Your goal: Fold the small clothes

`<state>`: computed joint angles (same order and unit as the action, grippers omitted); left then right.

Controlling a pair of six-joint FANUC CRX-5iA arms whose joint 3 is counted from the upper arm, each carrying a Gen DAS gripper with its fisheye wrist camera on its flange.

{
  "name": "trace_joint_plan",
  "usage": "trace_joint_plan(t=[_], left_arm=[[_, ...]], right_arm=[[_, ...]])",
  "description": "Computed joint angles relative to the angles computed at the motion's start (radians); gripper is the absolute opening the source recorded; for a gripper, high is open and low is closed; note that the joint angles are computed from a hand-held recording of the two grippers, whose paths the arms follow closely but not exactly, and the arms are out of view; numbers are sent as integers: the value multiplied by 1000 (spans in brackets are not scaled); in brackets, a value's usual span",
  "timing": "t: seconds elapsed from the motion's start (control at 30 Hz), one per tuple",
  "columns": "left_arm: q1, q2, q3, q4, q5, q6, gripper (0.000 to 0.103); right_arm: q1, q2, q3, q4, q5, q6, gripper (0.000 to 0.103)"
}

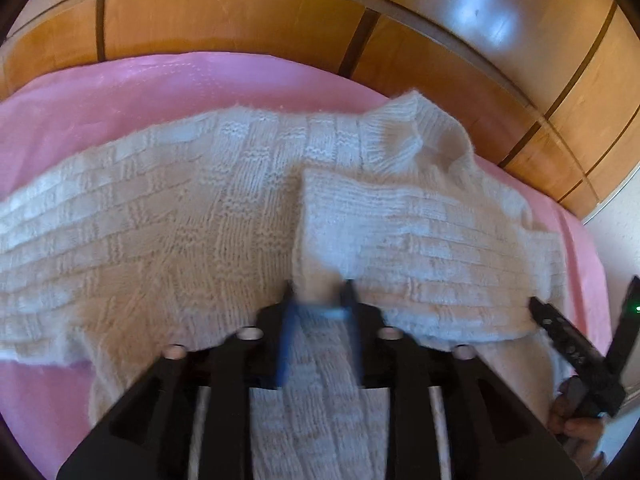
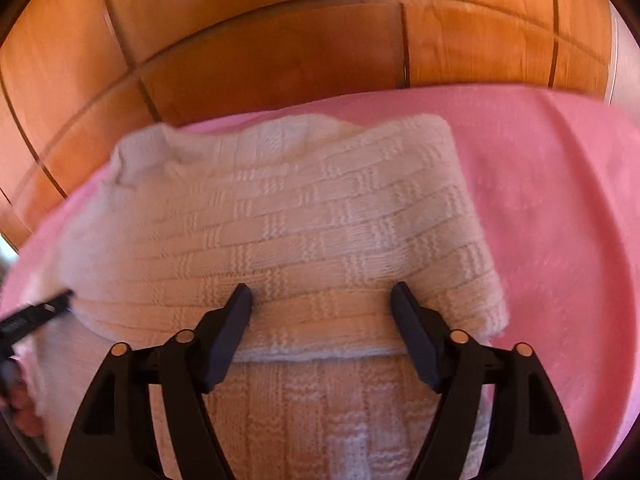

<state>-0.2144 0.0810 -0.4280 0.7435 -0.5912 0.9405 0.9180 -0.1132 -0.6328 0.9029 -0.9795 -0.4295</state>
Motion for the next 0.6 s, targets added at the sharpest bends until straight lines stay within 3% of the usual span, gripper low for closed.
trace_joint_plan(t=[0.03,0.07,0.2,0.33,0.43,0.6], left_arm=[[5,-15,-18,24,1,-10,52],[13,-36,-42,45,8,-21,59],[99,-121,-150,150,-30,-60,59],[217,-192,-238,249,-89,-94,59],[329,-249,-309,324,-123,-126,59],[546,-303,-376,337,-134,-85,59]], right_arm=[[0,0,1,-4,-2,7,78],[-2,2,1,-4,0,10,80],[-1,15,16,-19,-6,36,84],[-20,22,18,-21,46,79,101],[-14,39,34,-30,26,93,101],[-8,52,40,-25,14,86,101]])
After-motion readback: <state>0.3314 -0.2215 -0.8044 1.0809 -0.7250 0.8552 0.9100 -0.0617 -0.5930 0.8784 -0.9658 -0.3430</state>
